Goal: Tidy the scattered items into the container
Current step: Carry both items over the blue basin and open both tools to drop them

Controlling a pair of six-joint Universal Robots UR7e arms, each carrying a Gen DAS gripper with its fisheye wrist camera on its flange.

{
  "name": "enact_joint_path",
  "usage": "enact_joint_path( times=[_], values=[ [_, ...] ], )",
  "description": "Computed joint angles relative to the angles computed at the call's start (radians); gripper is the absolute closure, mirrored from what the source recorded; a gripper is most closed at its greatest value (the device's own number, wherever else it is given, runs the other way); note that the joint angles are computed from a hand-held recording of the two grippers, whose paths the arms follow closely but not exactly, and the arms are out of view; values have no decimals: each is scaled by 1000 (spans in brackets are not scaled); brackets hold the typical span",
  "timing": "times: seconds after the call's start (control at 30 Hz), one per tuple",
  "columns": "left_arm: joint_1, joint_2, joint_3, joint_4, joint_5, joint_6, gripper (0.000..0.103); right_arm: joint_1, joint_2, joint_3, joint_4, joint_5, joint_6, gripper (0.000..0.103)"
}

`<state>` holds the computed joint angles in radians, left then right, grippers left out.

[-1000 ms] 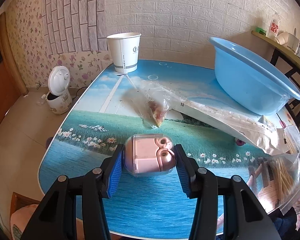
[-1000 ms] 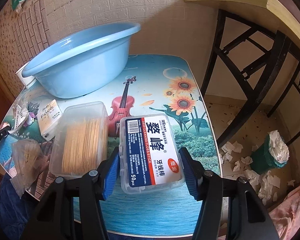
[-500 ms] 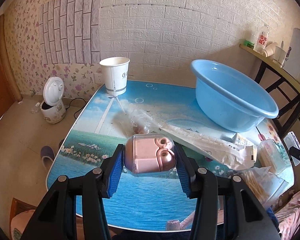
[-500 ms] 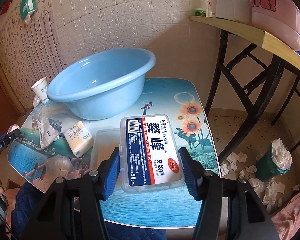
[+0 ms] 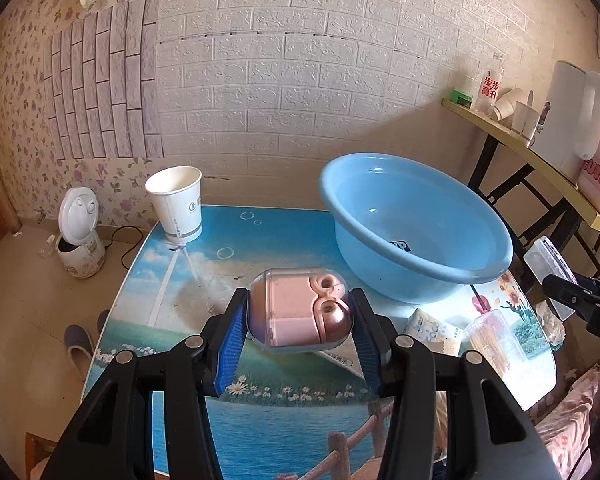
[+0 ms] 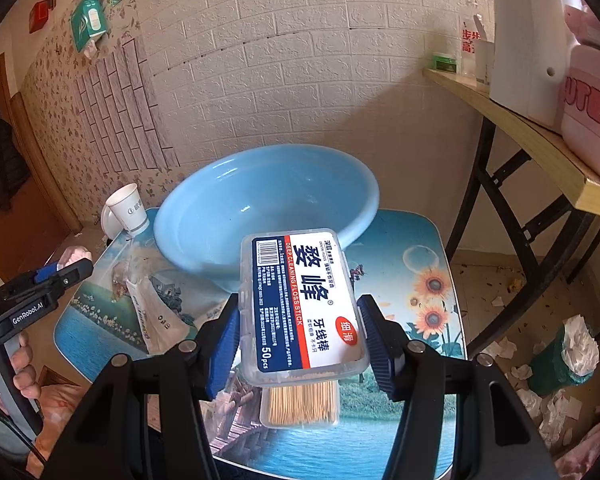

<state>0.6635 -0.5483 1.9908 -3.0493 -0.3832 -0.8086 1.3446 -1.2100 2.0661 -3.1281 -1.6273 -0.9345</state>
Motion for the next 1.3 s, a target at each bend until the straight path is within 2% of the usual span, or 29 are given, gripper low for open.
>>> enact_joint_path(
  times=[0.27,0.6,0.83,0.97,1.07,1.17,1.3],
  values=[
    [55,46,-138,-69,-54,188,56,65,65,-91,56,-25,36,44],
    [118,126,-328,-84,-96,380,56,98,171,-233,123,-58,59,44],
    [158,182,-439,-25,-120,409,56,103,218,-268,103,-96,45,44],
    [167,211,-481,13,-105,431,56,98,234,-286,113,-101,52,44],
    [175,219,-497,50,-105,422,56,95,240,-287,105,-105,46,44],
    [175,231,-504,35,-93,453,56,93,243,-288,110,-102,47,45],
    [176,226,-500,27,-115,464,55,95,258,-303,123,-114,50,45]
  ],
)
